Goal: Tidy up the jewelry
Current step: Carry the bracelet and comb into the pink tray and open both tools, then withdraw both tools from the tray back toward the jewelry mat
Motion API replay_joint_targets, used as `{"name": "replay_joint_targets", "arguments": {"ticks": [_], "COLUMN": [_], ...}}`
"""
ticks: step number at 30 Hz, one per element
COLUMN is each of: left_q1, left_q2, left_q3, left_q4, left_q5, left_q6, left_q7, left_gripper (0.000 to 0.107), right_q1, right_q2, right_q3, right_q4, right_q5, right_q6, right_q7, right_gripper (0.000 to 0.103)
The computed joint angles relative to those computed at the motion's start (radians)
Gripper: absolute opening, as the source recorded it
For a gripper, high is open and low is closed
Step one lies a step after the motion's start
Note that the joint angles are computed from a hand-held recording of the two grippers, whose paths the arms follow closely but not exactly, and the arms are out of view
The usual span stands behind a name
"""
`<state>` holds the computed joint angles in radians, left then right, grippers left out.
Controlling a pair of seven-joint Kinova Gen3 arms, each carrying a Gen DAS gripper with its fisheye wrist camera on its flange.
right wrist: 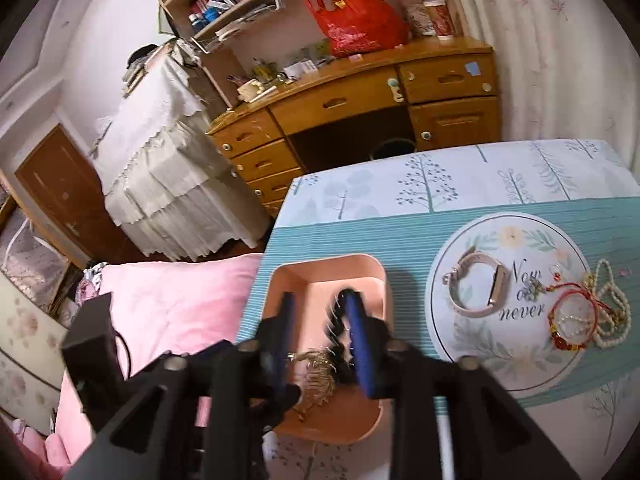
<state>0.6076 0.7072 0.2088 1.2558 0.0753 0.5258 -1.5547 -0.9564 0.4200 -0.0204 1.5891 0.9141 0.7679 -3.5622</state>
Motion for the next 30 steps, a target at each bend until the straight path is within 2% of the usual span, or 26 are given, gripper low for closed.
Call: {"name": "replay_joint_targets", "arguments": {"ticks": [6, 14, 17, 23, 28, 30], "left_q1": [-0.014, 0.050, 0.097, 0.223, 0.330, 0.360], "left_q2": [-0.006, -0.024, -0.024, -0.009, 0.060, 0.095], "left_q3": [0.014, -0.014, -0.037, -0.100, -0.146, -0.149], "left_q4": [0.001, -0.024, -0.061, -0.147, -0.318, -0.395], "left_q5": [0.018, -0.009, -0.030, -0.110, -0.190, -0.212], "left_q6": [0.000, 0.031, 0.054, 0.065, 0.156, 0.196], "left_q7": [-0.010, 0.048, 0.097, 0.238, 0.368, 0.399], "left_gripper": [0.094, 0.094, 0.094, 0.094, 0.094, 0.094], "right_q1": [-0.019, -0.006, 0.006, 0.059, 0.150, 0.182], "right_q2": [-0.011, -0.064, -0.102, -0.221, -0.334, -0.372], "right_q3": [-0.003, -0.046, -0.068, -0.125, -0.182, -0.203], "right_q4": [0.009, 0.096, 0.145, 0.286, 0.375, 0.404], "right_q5": [0.029, 0.010, 0.001, 0.024, -0.024, -0.037], "right_q6": [0.054, 0.075, 0.085, 0.093, 0.094, 0.098], "right_q7": [-0.043, -0.099, -0.111, -0.129, -0.038, -0.005], "right_gripper": [0.036, 0.037, 0.041, 0.047, 0.048, 0.051]}}
